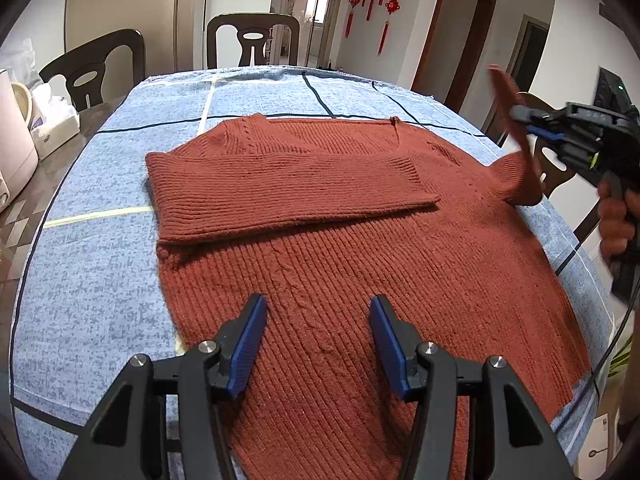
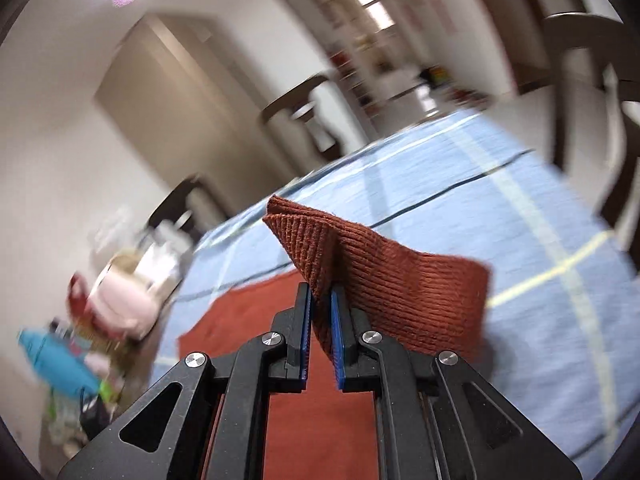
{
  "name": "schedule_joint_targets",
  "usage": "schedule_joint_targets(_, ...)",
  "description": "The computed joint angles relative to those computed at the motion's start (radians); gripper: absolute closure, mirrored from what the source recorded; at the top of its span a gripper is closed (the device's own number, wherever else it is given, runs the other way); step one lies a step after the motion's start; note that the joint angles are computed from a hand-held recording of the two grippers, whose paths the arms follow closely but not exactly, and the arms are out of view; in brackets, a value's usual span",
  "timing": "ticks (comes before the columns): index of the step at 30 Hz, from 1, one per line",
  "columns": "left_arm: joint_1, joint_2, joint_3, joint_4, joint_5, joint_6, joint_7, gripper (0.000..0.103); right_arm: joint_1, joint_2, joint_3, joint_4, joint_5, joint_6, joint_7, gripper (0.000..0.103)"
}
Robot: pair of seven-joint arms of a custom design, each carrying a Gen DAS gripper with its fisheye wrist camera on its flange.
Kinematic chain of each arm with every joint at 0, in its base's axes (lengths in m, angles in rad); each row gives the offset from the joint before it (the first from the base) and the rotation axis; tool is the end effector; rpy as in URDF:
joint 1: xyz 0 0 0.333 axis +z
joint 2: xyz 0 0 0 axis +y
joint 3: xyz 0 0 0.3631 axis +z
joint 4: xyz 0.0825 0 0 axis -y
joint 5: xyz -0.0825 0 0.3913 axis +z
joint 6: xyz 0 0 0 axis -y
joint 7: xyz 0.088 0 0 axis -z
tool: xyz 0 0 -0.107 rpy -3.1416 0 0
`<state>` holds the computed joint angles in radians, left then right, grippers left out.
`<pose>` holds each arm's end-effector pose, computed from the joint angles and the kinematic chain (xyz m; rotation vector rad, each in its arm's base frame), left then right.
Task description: Fold small clothes
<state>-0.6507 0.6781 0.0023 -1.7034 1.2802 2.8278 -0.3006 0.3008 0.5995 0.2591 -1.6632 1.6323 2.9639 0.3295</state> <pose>0.5450 -0.4742 0.2537 -1.9130 1.8005 -0.8354 0.6568 0.2962 0.3213 -1.6488 1.4325 -0.0143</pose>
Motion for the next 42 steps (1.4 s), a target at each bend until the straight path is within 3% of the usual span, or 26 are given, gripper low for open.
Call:
schedule_joint_targets(3,0.011,-0.01,0.001,-0.01,0.001,0.047,-0.027,0.046,0.046,0.06,-0.036,0.017,-0.312,-0.116,0.249,0.093)
schedule_joint_targets(5,0.014,-0.02,0.009,-0.019,0.011,0.079,-0.052,0.046,0.063,0.081,-0.048,0.013,-0.425,-0.158,0.328,0.093)
schedule_joint_targets(7,0.007,-0.034,0.017,-0.022,0.025,0.081,-0.062,0.046,0.065,0.08,-0.033,-0.014,-0.47,-0.137,0.324,0.092)
schedule_joint_targets(11,0.015,-0.041,0.019,0.007,0.067,0.105,-0.073,0.046,-0.016,0.04,0.066,-0.101,-0.435,-0.068,0.214,0.082)
schedule_joint_targets(13,0.037,-0.016,-0.001,0.053,0.042,0.12,-0.01,0.046,-0.034,0.026,0.086,-0.128,-0.43,-0.021,0.194,0.079)
schedule_joint_targets(17,0.117,0.099,-0.092,0.196,-0.152,0.138,0.261,0.046,-0.065,0.012,0.107,-0.168,-0.431,0.036,0.182,0.079)
schedule_joint_targets(19,0.173,0.179,-0.179,0.289,-0.272,0.105,0.436,0.046,-0.067,0.012,0.103,-0.183,-0.448,0.06,0.206,0.079)
schedule_joint_targets(23,0.203,0.284,-0.259,0.418,-0.413,0.037,0.625,0.047,-0.117,0.011,0.15,-0.21,-0.446,0.098,0.201,0.079)
schedule_joint_targets(25,0.174,0.296,-0.227,0.442,-0.428,0.035,0.633,0.056,-0.127,0.014,0.159,-0.214,-0.455,0.11,0.203,0.079)
schedule_joint_targets(27,0.171,0.305,-0.231,0.458,-0.456,0.042,0.681,0.092,-0.152,0.023,0.19,-0.214,-0.447,0.123,0.182,0.079)
schedule_joint_targets(28,0.181,0.31,-0.244,0.459,-0.476,0.059,0.708,0.097,-0.168,0.028,0.208,-0.214,-0.436,0.129,0.167,0.079)
schedule_joint_targets(29,0.178,0.307,-0.236,0.459,-0.485,0.072,0.719,0.097,-0.182,0.033,0.225,-0.212,-0.425,0.134,0.152,0.079)
schedule_joint_targets(34,0.106,0.266,-0.088,0.436,-0.489,0.182,0.647,0.097,-0.204,0.04,0.252,-0.209,-0.4,0.144,0.115,0.079)
schedule_joint_targets(35,0.111,0.267,-0.09,0.439,-0.498,0.178,0.652,0.097,-0.209,0.042,0.261,-0.209,-0.389,0.149,0.101,0.079)
schedule_joint_targets(36,0.138,0.28,-0.127,0.445,-0.538,0.174,0.702,0.097,-0.216,0.042,0.268,-0.21,-0.379,0.151,0.088,0.079)
schedule_joint_targets(38,0.151,0.307,-0.154,0.476,-0.593,0.106,0.751,0.097,-0.216,0.041,0.268,-0.21,-0.365,0.146,0.078,0.079)
schedule_joint_targets(40,0.166,0.334,-0.18,0.504,-0.646,0.063,0.799,0.096,-0.192,0.03,0.236,-0.213,-0.378,0.129,0.107,0.079)
schedule_joint_targets(42,0.166,0.32,-0.167,0.468,-0.678,0.102,0.787,0.094,-0.162,0.012,0.199,-0.221,-0.405,0.118,0.152,0.079)
